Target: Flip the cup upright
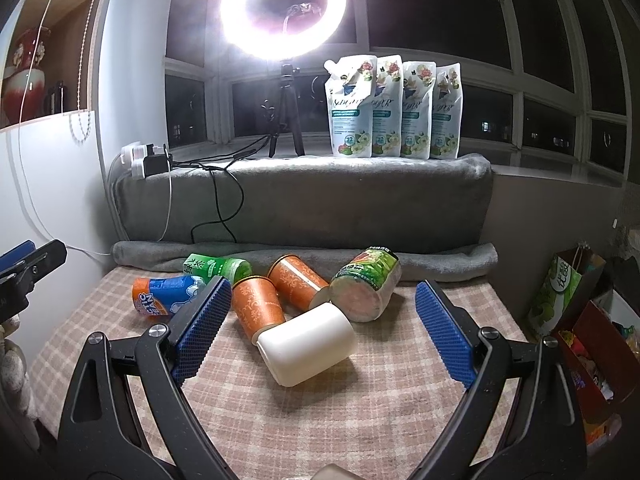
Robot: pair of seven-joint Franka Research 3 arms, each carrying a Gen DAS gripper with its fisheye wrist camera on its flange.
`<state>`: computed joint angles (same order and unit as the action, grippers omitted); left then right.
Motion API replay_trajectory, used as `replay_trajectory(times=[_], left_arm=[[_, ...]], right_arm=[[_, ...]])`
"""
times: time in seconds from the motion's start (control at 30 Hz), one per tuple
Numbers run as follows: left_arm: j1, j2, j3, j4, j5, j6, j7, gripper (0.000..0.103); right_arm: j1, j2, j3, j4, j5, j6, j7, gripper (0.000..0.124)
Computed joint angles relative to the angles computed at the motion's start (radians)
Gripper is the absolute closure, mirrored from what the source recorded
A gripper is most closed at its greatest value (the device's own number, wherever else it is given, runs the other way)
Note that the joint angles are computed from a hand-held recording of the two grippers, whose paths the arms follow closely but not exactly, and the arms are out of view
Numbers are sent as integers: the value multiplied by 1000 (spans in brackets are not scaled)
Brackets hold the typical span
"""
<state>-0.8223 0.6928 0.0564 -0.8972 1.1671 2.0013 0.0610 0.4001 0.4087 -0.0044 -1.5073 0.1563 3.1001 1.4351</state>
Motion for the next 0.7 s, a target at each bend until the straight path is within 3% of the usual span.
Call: replay_trajectory(times=[0.5, 0.6, 0.7], left_arm=[[22, -63, -23, -109, 24, 14, -62, 10], [32, -84, -35, -147, 31, 15, -84, 10], [45, -104, -51, -182, 27, 14, -99, 10]], right_arm=[[-48, 111, 77, 195, 31, -154, -97, 29], [-55, 170, 92, 300, 43, -242, -130, 29], [-59, 266, 102, 470, 51, -385, -157, 29]])
